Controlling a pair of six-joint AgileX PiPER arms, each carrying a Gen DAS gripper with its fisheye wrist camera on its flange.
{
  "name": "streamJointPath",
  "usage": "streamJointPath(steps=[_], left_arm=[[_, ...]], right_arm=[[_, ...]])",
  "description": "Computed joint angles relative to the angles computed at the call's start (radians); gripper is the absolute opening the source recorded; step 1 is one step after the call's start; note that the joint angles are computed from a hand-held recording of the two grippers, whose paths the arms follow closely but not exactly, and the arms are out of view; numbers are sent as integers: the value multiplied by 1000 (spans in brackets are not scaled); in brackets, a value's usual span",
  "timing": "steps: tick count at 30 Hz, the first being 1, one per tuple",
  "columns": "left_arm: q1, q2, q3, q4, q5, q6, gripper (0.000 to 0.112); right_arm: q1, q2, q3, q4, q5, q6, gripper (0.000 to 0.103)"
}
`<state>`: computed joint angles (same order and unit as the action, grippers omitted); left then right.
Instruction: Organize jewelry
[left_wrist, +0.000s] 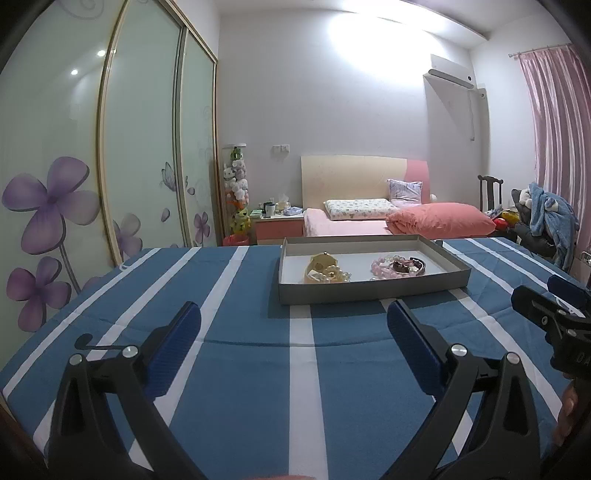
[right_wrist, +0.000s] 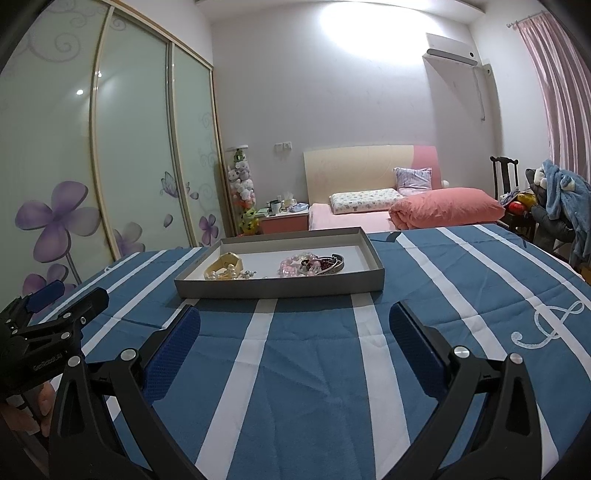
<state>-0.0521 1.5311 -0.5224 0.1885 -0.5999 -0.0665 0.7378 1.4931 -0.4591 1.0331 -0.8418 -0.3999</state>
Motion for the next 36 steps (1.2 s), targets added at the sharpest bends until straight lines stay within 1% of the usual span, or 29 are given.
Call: streamJointPath(steps=[36], left_arm=[[-8, 2, -1, -7, 2, 4, 98]], right_arm=[[14, 15, 0, 2, -5, 16, 101]])
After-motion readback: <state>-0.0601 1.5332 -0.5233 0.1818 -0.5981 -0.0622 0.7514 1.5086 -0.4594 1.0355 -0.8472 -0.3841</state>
